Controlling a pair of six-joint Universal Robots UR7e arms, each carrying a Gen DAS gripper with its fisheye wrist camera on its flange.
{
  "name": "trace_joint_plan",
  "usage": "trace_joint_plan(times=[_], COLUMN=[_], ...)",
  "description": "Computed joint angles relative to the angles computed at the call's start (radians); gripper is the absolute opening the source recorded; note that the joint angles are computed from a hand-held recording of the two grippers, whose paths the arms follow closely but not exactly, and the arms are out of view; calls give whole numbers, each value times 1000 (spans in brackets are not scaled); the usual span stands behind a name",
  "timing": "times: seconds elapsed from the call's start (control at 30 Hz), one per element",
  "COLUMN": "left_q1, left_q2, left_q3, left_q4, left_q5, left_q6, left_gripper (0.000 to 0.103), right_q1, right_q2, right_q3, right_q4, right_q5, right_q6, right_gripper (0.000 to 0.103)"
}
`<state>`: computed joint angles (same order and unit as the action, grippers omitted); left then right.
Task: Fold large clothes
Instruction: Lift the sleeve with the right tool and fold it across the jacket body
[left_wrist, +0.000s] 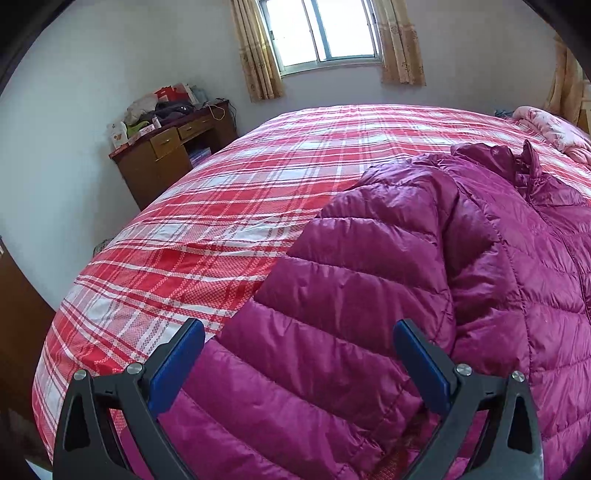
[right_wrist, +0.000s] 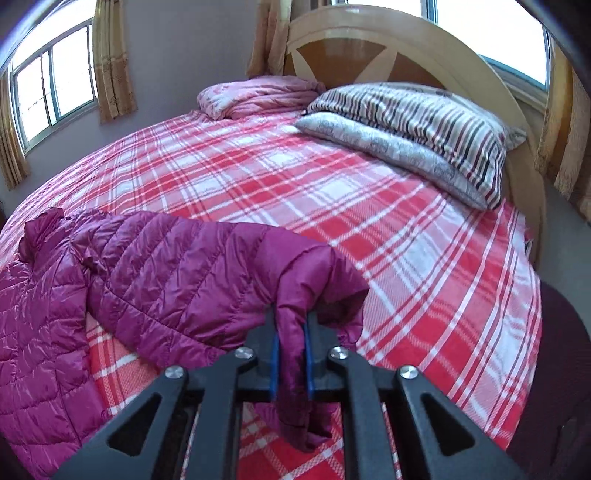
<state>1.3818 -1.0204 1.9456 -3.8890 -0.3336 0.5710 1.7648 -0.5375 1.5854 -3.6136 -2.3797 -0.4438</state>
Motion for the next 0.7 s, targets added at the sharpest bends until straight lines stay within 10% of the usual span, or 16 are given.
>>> trace_joint_plan(times=[0.7], left_q1=[9], left_q2=[-40], left_q3=[-7], left_q4=[103], left_q5=[-47], left_q6=[-98], left_gripper=[102], right_q1=[185], right_q2=[197], right_q3=[-308], right_q4=[-44], right_q5=[63], right_q6=[-373], right_gripper=[11])
